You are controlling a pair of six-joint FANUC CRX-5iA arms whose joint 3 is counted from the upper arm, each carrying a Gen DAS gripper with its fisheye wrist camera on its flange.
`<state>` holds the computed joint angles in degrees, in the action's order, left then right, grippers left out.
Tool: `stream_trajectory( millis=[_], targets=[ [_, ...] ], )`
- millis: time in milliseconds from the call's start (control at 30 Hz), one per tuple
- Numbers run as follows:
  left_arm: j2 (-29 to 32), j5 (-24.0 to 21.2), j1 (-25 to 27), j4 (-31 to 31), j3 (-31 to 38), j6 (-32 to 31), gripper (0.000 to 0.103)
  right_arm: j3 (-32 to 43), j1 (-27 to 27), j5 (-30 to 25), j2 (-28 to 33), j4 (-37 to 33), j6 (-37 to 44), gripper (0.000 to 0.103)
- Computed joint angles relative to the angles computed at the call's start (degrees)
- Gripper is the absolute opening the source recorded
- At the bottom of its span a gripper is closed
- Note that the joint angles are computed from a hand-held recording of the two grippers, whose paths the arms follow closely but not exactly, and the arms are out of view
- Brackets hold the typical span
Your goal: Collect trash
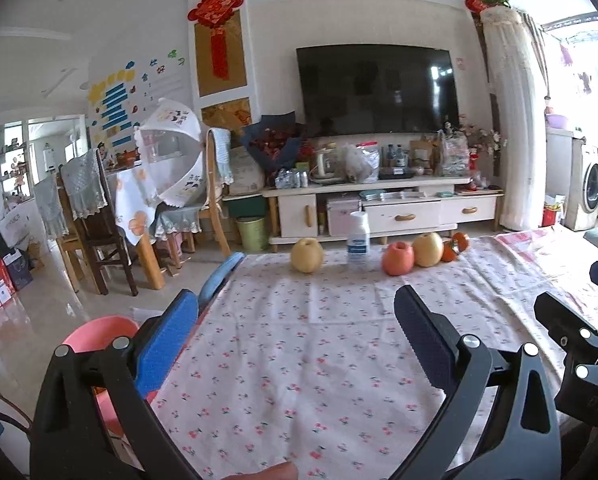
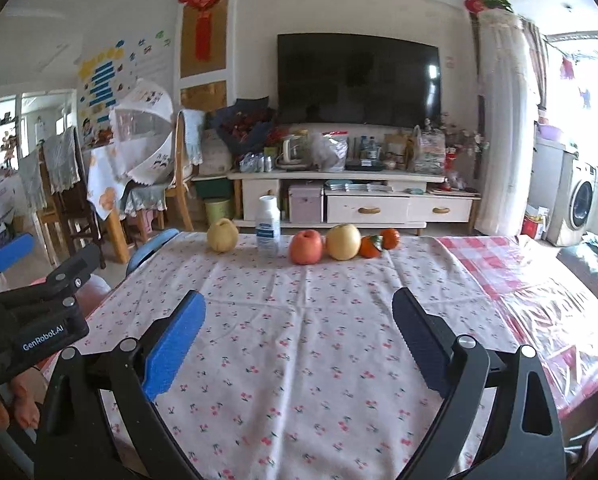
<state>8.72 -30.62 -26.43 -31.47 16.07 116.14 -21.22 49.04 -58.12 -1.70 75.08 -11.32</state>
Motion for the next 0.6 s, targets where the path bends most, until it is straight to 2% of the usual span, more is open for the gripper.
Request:
stream_trajectory(
  millis=[367, 600],
  targets=[
    [-3.38, 0.02, -2.47, 0.52, -1.56, -1.17, 0.099, -3.52, 4.53, -7.86, -5.66, 1.13, -2.44, 0.096],
    [-3.58, -2.88, -4.46, -2.87, -0.35, 1.19, 0.099, -3.51, 6.12, -10.41, -6.29, 2.15, -2.26, 0.096]
  ],
)
